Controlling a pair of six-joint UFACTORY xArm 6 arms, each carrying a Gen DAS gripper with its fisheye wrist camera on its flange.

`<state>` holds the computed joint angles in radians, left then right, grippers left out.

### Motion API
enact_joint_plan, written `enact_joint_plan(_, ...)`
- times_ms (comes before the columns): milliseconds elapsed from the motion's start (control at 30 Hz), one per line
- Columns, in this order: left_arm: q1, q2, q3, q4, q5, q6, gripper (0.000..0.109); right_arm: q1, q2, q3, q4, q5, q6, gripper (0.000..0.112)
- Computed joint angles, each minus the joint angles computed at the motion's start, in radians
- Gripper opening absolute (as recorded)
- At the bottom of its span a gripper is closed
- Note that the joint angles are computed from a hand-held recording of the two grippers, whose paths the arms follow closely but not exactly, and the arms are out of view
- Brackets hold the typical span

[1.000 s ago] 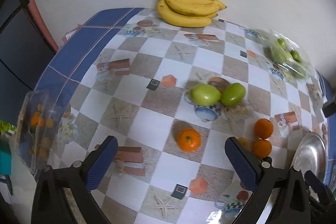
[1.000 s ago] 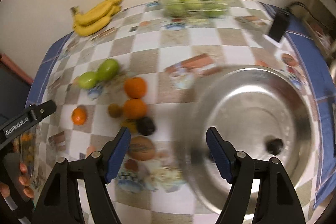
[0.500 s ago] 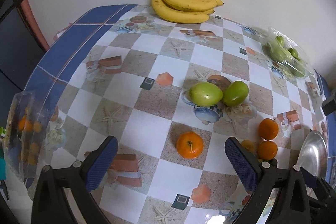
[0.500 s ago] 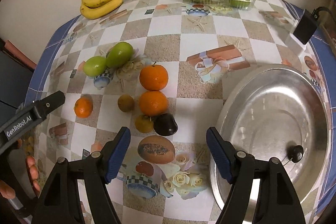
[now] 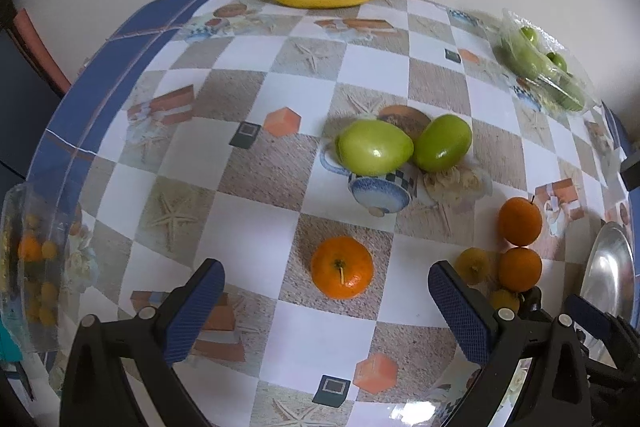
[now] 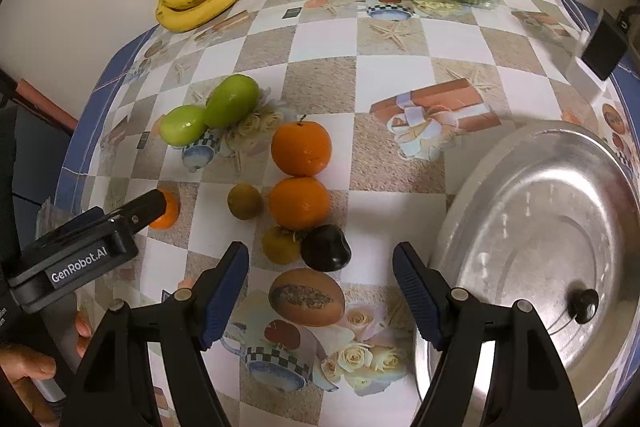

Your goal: Organize fruits

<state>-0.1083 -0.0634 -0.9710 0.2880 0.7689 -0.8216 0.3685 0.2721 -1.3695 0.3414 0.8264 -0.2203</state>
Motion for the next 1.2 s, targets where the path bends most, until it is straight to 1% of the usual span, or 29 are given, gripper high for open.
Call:
enact_joint_plan(133, 0.018, 0.002, 0.026, -0.087, -0.064, 0.034, 0.103, 0.002, 0.018, -0.011, -0.016, -0.001, -0.002, 0.075)
enact_joint_plan(267, 0.018, 0.01, 0.032, -0.066, -0.073, 0.002, 0.103, 0.0, 0.022, -0.009, -0.022, -0.009, -0.005, 0.075)
enact_joint_plan(333, 0.02, 0.009, 0.038, -0.059, -0.092, -0.009, 0.103, -0.003, 0.021, -0.007, -0.011, -0.012, -0.007, 0.075)
enact_joint_plan(467, 0.032, -0.001, 0.06, -0.114, -0.136, 0.014, 0.1, -0.003, 0.024, -0.009, -0.002, -0.012, -0.021, 0.075)
enact_joint_plan(500, 0.036, -0.003, 0.067, -0.135, -0.149, 0.024, 0.097, -0.002, 0.025, -0.009, 0.002, -0.013, -0.029, 0.074)
enact_joint_plan(533, 0.038, -0.004, 0.071, -0.15, -0.156, 0.033, 0.091, -0.001, 0.028, -0.012, 0.002, -0.01, -0.032, 0.07)
enact_joint_plan(567, 0.039, -0.004, 0.072, -0.163, -0.161, 0.039, 0.085, 0.001, 0.032, -0.017, 0.002, -0.005, -0.031, 0.062)
enact_joint_plan(633, 0.04, 0.001, 0.072, -0.184, -0.164, 0.053, 0.08, 0.003, 0.04, -0.023, 0.006, 0.005, -0.037, 0.054)
enact_joint_plan(667, 0.039, 0.005, 0.069, -0.19, -0.164, 0.056, 0.078, 0.002, 0.041, -0.023, 0.025, 0.007, -0.049, 0.054)
enact_joint_plan(767, 0.039, 0.009, 0.068, -0.208, -0.164, 0.068, 0.06, 0.001, 0.041, -0.024, 0.045, 0.011, -0.058, 0.05)
enact_joint_plan(867, 0.038, 0.01, 0.068, -0.22, -0.165, 0.073, 0.048, 0.0, 0.039, -0.023, 0.054, 0.014, -0.06, 0.048)
enact_joint_plan(900, 0.038, 0.011, 0.068, -0.214, -0.163, 0.068, 0.046, -0.001, 0.04, -0.024, 0.06, 0.016, -0.063, 0.048)
enact_joint_plan(933, 0.038, 0.012, 0.067, -0.209, -0.16, 0.064, 0.042, -0.002, 0.039, -0.025, 0.067, 0.02, -0.067, 0.045)
enact_joint_plan(967, 0.039, 0.011, 0.068, -0.207, -0.159, 0.063, 0.04, -0.004, 0.038, -0.025, 0.072, 0.022, -0.07, 0.045)
enact_joint_plan(1133, 0.039, 0.009, 0.071, -0.21, -0.163, 0.069, 0.039, -0.009, 0.033, -0.023, 0.082, 0.009, -0.066, 0.045)
enact_joint_plan(1200, 0.036, 0.011, 0.069, -0.22, -0.167, 0.081, 0.039, -0.01, 0.032, -0.02, 0.069, 0.007, -0.061, 0.041)
